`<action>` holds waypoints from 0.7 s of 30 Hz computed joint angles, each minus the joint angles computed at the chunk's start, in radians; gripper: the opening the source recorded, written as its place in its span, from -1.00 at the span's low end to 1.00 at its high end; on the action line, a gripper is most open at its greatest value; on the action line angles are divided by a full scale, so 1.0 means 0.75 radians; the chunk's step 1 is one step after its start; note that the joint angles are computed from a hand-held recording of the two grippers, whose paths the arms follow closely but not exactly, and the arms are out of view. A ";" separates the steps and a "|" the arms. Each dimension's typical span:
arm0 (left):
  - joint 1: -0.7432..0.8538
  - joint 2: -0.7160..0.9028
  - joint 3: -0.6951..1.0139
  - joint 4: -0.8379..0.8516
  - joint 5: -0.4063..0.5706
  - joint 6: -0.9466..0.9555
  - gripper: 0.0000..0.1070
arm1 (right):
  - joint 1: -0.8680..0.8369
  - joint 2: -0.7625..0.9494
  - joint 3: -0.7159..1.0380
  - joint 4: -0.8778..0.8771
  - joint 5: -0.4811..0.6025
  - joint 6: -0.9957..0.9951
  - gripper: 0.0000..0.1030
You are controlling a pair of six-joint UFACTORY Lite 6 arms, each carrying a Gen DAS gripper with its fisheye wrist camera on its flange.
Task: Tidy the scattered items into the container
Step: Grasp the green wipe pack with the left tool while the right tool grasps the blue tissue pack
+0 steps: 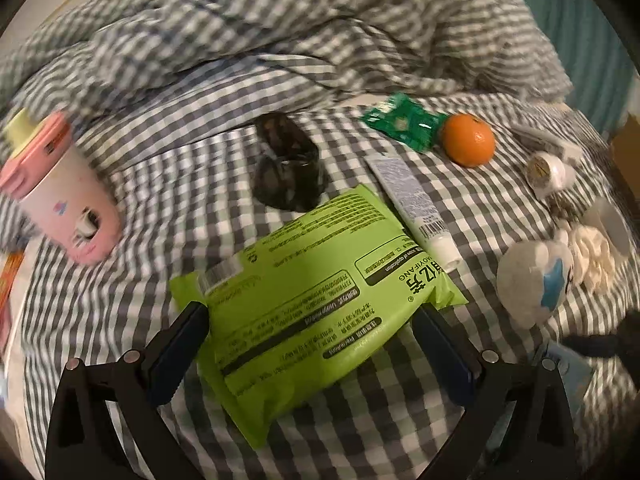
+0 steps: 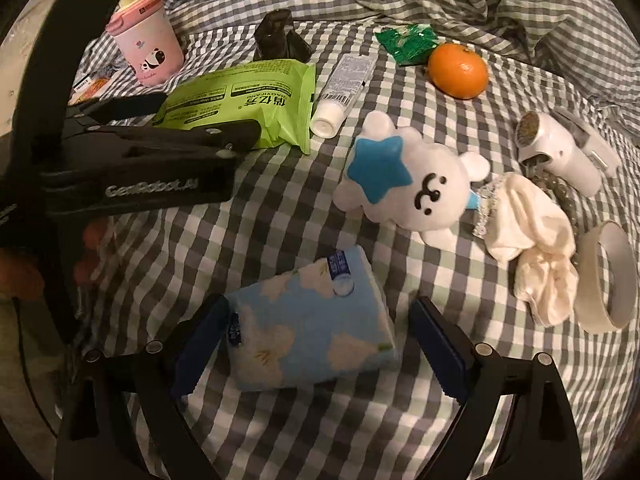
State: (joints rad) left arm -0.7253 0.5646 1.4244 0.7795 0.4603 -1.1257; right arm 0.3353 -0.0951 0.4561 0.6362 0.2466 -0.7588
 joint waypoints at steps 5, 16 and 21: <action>0.077 0.023 -0.026 -0.128 -0.138 0.228 0.93 | -0.016 0.021 0.012 0.047 0.014 -0.055 0.83; 0.025 0.042 -0.055 0.180 -0.098 -0.054 0.93 | -0.023 -0.064 -0.016 -0.035 0.056 0.024 0.32; 0.061 -0.017 -0.071 -0.095 -0.126 0.174 0.67 | -0.080 -0.149 -0.050 0.013 0.129 -0.033 0.19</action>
State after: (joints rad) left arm -0.6795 0.5515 1.3714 0.7084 0.3657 -0.9950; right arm 0.2750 -0.2071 0.4183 0.6462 0.3433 -0.7834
